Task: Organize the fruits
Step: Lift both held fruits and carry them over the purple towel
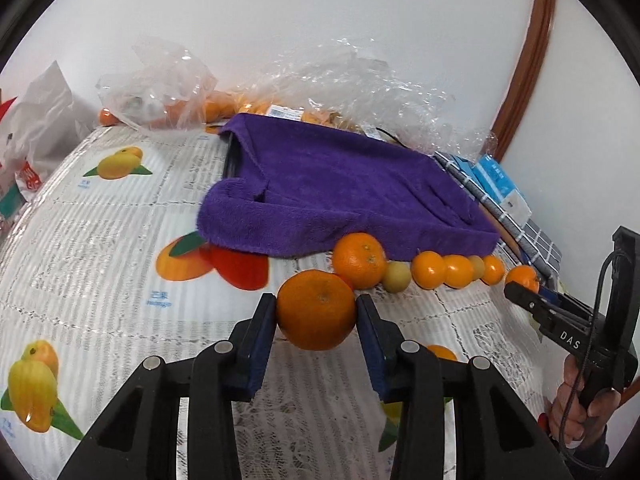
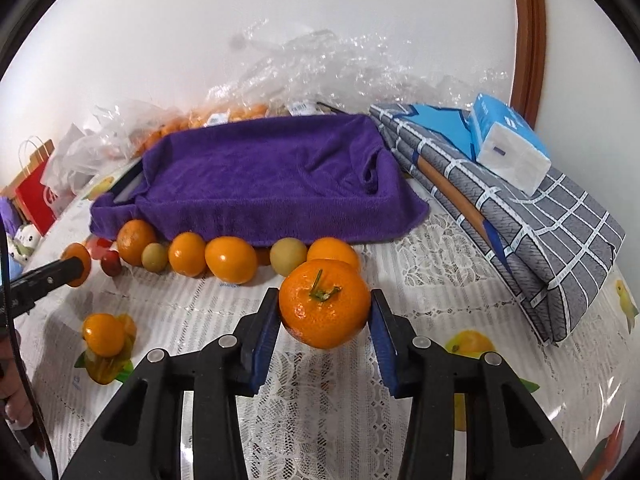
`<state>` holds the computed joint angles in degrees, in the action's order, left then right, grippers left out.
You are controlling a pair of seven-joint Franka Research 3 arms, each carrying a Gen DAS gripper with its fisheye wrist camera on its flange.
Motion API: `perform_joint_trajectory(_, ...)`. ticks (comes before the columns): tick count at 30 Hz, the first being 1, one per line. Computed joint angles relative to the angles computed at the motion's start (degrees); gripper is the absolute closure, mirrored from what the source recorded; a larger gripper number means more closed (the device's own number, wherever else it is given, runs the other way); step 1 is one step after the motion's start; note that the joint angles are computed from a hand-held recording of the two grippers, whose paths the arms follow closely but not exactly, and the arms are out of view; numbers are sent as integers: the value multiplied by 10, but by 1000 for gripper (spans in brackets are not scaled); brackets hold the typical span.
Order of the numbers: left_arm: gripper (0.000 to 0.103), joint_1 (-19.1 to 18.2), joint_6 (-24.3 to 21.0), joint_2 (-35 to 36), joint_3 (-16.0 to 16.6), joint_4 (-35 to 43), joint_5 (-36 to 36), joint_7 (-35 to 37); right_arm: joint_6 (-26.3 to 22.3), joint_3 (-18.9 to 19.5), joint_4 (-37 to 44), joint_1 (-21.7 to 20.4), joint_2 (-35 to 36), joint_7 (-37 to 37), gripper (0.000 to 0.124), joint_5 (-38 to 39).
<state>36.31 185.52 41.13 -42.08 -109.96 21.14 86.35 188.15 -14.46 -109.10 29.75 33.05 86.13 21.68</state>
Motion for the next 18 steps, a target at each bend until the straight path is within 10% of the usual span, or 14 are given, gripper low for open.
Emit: perform_joint_trajectory(18,65,64,9,46,-67,-3,33,-14,89,120,-28,-99,-17,-51,80,29)
